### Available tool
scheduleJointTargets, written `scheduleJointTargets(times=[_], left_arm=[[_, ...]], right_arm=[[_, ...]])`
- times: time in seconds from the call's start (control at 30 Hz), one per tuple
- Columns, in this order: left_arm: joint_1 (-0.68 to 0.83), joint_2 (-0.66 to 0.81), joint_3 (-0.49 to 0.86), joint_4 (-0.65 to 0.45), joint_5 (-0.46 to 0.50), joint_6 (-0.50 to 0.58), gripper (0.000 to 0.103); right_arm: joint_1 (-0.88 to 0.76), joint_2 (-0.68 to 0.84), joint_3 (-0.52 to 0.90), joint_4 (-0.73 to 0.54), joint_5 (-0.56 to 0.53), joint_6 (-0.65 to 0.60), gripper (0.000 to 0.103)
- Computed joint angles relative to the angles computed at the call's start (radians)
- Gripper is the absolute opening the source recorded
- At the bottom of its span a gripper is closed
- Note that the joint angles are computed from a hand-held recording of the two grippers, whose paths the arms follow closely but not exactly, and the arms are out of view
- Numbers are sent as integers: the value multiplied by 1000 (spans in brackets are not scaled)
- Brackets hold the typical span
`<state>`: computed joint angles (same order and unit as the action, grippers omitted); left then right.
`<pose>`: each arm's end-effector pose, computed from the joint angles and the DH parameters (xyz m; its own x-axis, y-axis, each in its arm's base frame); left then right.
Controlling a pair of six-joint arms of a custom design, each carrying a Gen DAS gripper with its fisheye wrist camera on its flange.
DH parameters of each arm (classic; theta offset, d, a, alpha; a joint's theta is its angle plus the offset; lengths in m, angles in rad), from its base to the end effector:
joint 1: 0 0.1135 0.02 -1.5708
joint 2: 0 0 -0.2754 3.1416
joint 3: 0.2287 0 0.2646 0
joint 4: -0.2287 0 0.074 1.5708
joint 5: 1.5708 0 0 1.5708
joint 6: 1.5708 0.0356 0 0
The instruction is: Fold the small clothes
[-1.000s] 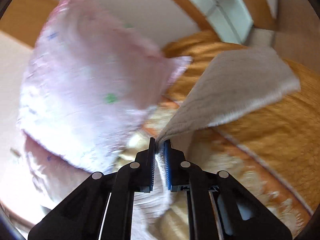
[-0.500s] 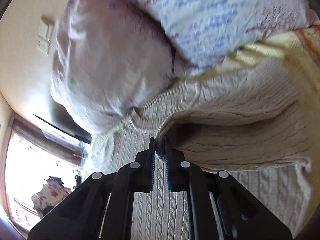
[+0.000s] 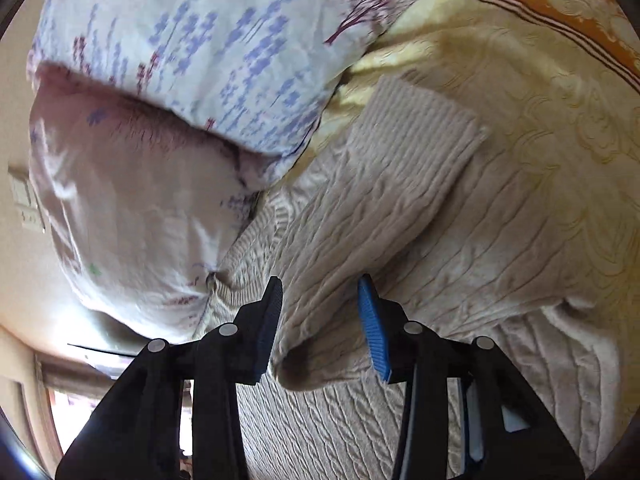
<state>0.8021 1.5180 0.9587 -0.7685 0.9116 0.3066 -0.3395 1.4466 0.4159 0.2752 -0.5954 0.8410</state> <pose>0.2140 0.1808 0.2096 -0.7363 -0.4954 -0.4610 -0.0900 0.7469 -0.6589 0.2378 -0.0628 0.1257 -0.5124 0.8354 -0.1987 0.4090 0.4409 0.7989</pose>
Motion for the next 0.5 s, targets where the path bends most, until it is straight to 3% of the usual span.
scheduleJointTargets(times=[0.1,0.13,0.17,0.37,0.5], left_arm=[[35,83,81,-6,7,-24,101],[47,110,110,-9,10,-33,101],[58,136,139,-10,13,-42,101],[111,302,344,-29,25,-117,101],[136,415,485,-42,48,-181,100]], right_arm=[[-34,43,6,46,21,71,29],[-11,72,16,64,45,92,16],[-1,78,24,70,54,107,12],[250,68,54,222,121,224,9],[488,159,188,210,192,203,9]])
